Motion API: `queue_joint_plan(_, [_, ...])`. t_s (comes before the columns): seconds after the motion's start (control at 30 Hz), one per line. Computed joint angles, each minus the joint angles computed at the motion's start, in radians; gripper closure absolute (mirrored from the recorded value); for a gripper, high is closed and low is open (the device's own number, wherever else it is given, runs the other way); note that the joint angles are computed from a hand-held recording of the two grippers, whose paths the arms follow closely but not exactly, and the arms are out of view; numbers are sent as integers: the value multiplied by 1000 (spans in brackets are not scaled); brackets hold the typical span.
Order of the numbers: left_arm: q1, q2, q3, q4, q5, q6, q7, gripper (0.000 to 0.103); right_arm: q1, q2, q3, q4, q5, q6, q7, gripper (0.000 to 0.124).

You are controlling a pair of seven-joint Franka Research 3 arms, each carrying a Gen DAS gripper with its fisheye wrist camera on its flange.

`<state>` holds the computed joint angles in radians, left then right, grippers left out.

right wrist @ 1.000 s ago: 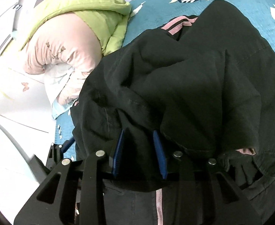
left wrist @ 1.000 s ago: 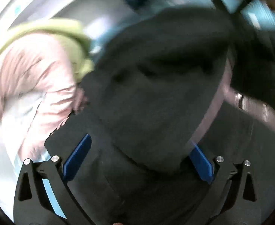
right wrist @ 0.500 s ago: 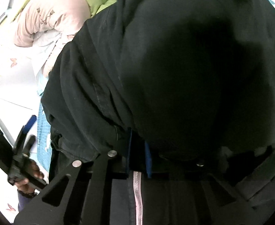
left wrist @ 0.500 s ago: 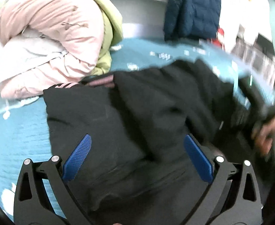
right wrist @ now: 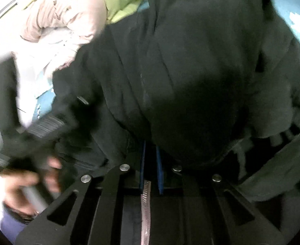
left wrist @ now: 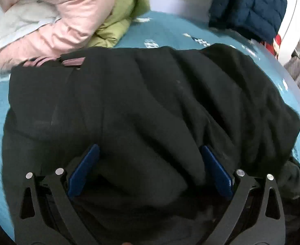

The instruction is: Fold large clothes

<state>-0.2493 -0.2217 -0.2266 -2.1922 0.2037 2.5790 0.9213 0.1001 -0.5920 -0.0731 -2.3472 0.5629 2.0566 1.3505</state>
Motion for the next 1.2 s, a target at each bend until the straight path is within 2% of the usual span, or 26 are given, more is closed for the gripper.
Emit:
queue_joint_plan(0.1, [-8,-26,16,-31,-30,21,24,4,0,-23,-13,34,-1,2,-32,112])
queue_joint_plan(0.17, [-13,-34,27,-44,-57,27,54,4,1,-26,-19,69,3,37,-63,111])
queue_joint_plan(0.27, [-12,-37,29,-54,-71,38,73,4,-10,14,-18,114,5,103,-59,101])
queue_joint_plan(0.33, [-10,-40,28,-60,-74,46,81,4,-33,57,-3,133,-44,145,-45,101])
queue_joint_plan(0.4, [-21,-57,42,-87,-106,78,109,4,-55,127,9,161,-127,72,-7,105])
queue_joint_plan(0.47, [-49,-68,75,-114,-174,130,183,4,-60,142,0,113,-132,64,-2,108])
queue_joint_plan(0.57, [-75,-101,104,-143,-240,157,265,4,-64,117,0,91,-111,70,31,107])
queue_joint_plan(0.67, [-78,-138,123,-147,-276,159,324,4,-49,125,-9,156,-94,41,34,97])
queue_joint_plan(0.77, [-4,-149,95,-98,-193,131,301,4,-25,166,-20,258,-48,42,11,86])
queue_joint_plan(0.8, [64,-128,54,-42,-89,82,233,4,-22,183,-22,288,-38,39,10,80])
queue_joint_plan(0.83, [96,-99,36,12,-56,32,221,4,-20,229,-21,347,-30,35,26,79])
queue_joint_plan(0.87, [102,-56,47,80,-40,-23,217,4,-21,260,-23,384,-24,26,34,79])
queue_joint_plan(0.9, [112,-27,54,121,-37,-42,199,4,-24,305,-25,435,-21,11,47,79])
queue_joint_plan(0.93, [117,14,71,171,-67,-53,183,4,-26,367,-15,505,-42,7,70,77])
queue_joint_plan(0.97, [117,68,100,238,-144,-82,186,4,-32,400,-6,541,-65,8,82,67])
queue_joint_plan(1.03, [132,157,128,338,-273,-138,199,4,-40,489,4,632,-92,-2,131,62])
queue_joint_plan(1.07, [151,226,134,419,-312,-207,169,4,-44,556,5,706,-96,-42,176,58])
queue_joint_plan(1.13, [178,332,126,550,-312,-342,71,4,-56,674,9,840,-124,-136,280,55])
queue_joint_plan(1.2, [199,401,109,637,-323,-413,55,4,-71,761,12,939,-124,-200,337,55])
